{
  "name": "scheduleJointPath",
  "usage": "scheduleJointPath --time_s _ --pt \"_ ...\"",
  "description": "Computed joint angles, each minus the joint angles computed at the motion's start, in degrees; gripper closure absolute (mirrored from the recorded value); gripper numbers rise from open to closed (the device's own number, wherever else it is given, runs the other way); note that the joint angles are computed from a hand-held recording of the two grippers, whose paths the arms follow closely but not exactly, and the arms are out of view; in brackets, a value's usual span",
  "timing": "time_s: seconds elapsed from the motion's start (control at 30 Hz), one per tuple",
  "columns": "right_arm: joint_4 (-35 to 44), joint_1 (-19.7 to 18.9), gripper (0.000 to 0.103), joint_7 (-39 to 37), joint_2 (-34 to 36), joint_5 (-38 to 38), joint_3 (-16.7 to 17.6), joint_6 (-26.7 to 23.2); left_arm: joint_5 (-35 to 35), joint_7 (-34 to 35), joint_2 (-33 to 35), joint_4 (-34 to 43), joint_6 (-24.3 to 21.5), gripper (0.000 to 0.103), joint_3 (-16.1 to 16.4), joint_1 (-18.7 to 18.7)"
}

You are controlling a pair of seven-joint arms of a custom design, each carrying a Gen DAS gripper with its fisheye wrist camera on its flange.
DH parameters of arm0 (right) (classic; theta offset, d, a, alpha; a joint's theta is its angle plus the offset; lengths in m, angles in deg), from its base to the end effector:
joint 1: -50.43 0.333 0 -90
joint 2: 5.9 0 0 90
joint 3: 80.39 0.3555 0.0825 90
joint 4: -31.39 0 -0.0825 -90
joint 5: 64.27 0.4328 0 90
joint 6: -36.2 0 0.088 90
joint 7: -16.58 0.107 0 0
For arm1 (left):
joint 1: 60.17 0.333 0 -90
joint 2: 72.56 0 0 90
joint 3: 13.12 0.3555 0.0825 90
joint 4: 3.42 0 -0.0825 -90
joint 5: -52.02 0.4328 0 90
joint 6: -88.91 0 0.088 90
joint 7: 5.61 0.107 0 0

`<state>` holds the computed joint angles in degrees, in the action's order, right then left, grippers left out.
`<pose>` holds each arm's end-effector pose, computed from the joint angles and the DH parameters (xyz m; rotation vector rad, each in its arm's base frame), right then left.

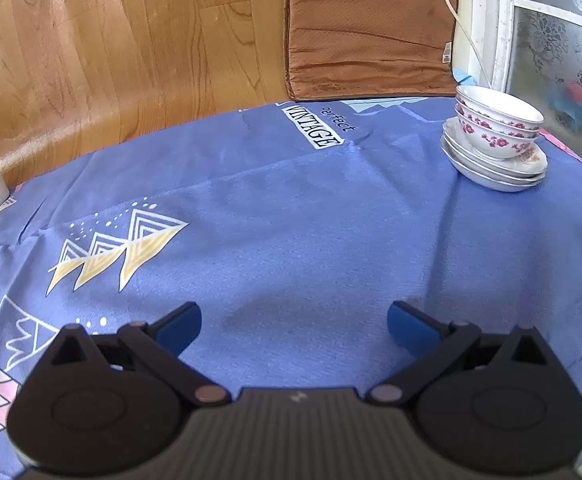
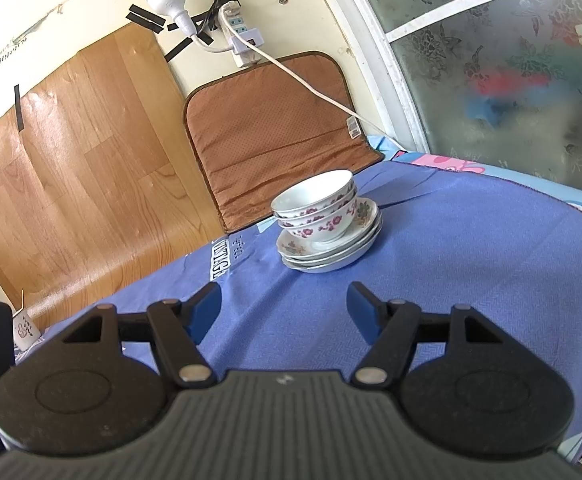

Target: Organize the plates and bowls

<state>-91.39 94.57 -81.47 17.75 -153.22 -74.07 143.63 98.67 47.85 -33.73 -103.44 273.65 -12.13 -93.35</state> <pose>0.4333 0.4058 0.2112 -0.5553 1.9581 -1.0869 0.5955 -0.4602 0.2547 -1.0142 2.3939 -0.9172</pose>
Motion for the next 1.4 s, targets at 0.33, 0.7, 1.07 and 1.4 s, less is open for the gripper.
scheduleJointPath --time_s 0.33,0.7,1.07,1.4 --pt "0.3 0.4 0.031 0.2 0.2 0.6 0.1 -1.0 -0.2 1.9 0.1 0.0 -0.9 0.0 -2.8 2.2" --pt "0.5 0.5 0.031 0.1 0.2 0.8 0.0 -0.9 -1.3 5.4 0.2 0.0 -2.3 0.0 -7.2 5.6" --pt "0.8 0.6 0.031 0.4 0.5 0.8 -0.1 -1.2 -4.0 11.0 0.6 -0.5 -3.6 0.0 -12.6 9.7" --pt "1.1 0.7 0.031 0.8 0.7 1.3 -0.1 -1.4 -6.7 15.6 1.0 -1.0 -4.3 0.0 -16.4 12.7"
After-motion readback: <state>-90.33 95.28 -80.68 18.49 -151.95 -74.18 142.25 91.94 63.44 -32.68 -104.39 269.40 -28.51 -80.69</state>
